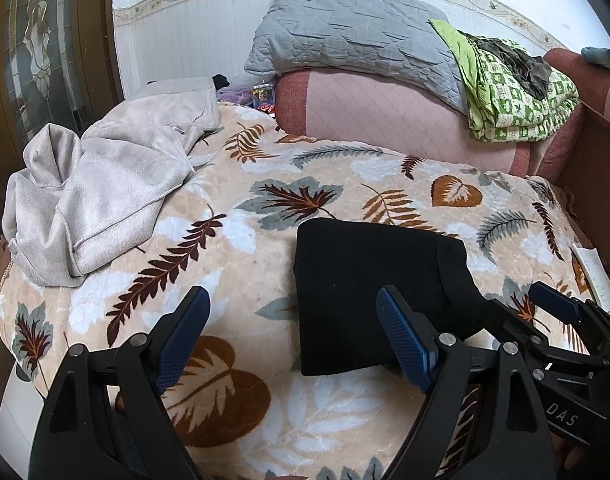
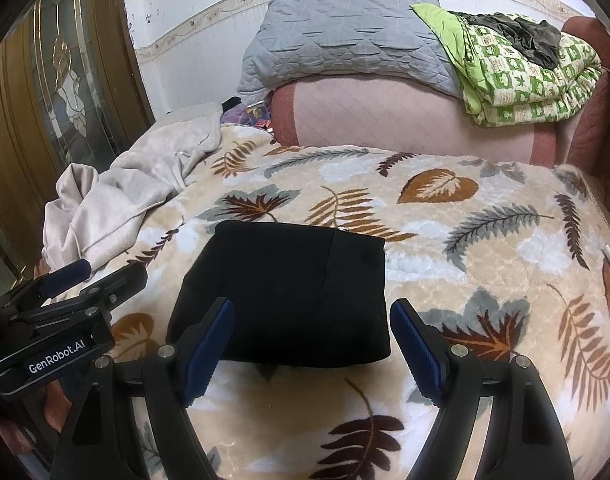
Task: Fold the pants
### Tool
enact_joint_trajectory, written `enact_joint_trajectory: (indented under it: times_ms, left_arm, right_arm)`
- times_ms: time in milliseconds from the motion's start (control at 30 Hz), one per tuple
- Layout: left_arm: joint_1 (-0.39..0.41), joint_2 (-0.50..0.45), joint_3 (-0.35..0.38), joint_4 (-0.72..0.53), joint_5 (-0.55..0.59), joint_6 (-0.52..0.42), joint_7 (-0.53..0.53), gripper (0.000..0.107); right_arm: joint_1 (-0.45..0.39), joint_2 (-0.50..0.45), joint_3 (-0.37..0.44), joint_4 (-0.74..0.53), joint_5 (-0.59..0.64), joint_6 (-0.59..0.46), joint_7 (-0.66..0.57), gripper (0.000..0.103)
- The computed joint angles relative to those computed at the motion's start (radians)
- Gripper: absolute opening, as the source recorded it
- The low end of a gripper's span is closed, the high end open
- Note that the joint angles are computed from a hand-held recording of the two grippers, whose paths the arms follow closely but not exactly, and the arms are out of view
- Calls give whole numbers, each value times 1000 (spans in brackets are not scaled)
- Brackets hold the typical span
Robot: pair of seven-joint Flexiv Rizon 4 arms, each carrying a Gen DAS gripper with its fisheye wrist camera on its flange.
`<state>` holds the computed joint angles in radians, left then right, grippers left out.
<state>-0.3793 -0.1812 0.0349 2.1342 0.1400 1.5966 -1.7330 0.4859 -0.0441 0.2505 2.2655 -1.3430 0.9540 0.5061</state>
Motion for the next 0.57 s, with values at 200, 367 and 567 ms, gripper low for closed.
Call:
enact_joint_trajectory:
  times_ms: [200, 367, 567]
  left_arm:
    - [0, 3, -3, 5, 1, -8, -10, 86]
    - [1, 7, -9, 21, -2, 14, -4, 86]
    - [39, 31, -64, 60, -42, 56, 44, 86]
  right_arm:
    - [2, -1, 1, -1, -1, -3, 1, 81]
    - [5, 0, 4, -2, 3, -9, -2, 81]
    - [13, 24, 17, 10, 13, -28, -4, 81]
